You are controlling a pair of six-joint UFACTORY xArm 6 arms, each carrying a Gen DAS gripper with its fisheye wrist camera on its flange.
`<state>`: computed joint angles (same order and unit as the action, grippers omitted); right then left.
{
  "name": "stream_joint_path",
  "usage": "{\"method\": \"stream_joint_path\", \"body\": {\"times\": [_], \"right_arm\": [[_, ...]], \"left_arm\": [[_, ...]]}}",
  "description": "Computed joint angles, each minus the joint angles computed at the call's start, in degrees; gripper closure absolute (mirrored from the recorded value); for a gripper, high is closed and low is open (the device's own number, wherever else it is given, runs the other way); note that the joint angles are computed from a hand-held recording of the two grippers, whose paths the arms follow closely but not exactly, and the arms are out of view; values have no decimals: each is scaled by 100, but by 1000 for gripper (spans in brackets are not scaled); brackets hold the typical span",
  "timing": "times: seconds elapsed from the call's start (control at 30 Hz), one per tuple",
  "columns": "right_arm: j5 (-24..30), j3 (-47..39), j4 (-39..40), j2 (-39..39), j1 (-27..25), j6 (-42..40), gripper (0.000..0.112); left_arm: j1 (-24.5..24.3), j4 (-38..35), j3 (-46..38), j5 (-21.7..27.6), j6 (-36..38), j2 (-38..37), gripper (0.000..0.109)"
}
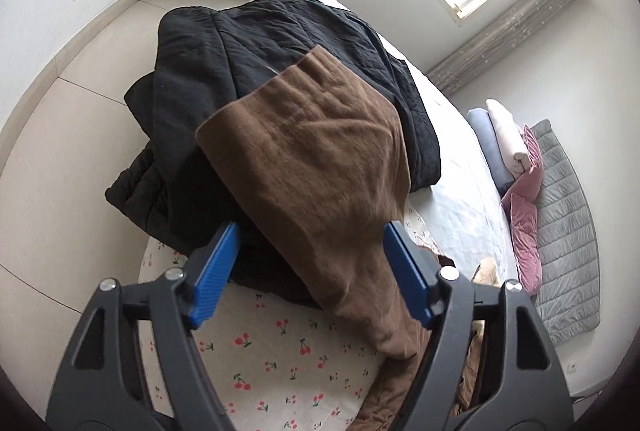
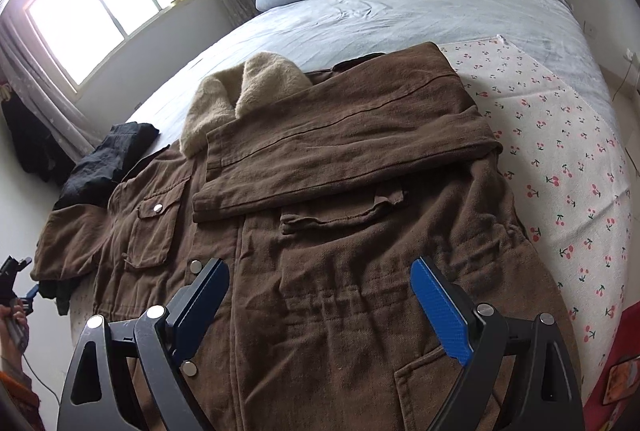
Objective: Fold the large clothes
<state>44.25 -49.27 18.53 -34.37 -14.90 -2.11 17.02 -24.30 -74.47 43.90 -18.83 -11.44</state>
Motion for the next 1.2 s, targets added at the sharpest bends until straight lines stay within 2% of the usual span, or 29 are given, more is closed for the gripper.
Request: {"method": "stream_joint_path", "body": {"times": [0.1, 0.17, 0.2, 0.23, 0.33, 0.5, 0.7, 0.83, 0.93, 1.13, 1.2], "right_arm": [[-32, 12, -116, 24, 26, 27, 19], [-34, 8, -118, 52, 25, 48, 19], [-18, 1, -66, 68, 18, 16, 19], [-8, -9, -2, 86, 13, -41, 19], [-48, -22, -11, 129, 51, -76, 19], [-87, -62, 176, 202, 27, -225, 19], [-66, -108, 555, 274, -105, -423, 19], [-20, -138, 727, 324, -211, -494, 19], [-18, -156, 792, 348, -286, -551, 19], [9, -186, 907, 443, -396, -558, 19], [-2, -186, 964, 470, -394, -567, 19]], "left_arm": [[29, -19, -9, -214, -211, 138, 44], [1, 220, -35, -356, -375, 182, 57], [-15, 398, -94, -379, -460, 225, 76], [-24, 472, -159, -360, -460, 253, 105], [-105, -77, -224, -587, -145, 206, 104], [-678, -276, -717, -918, 354, 181, 105], [-1820, -311, -1765, -946, 579, 590, 105], [-2627, -313, -2544, -856, 482, 1190, 105], [-3195, -24, -3029, -830, 265, 1660, 105], [-4085, -206, -3192, -1052, 123, 2225, 105], [-4359, -519, -3126, -934, 676, 2349, 104]]}}
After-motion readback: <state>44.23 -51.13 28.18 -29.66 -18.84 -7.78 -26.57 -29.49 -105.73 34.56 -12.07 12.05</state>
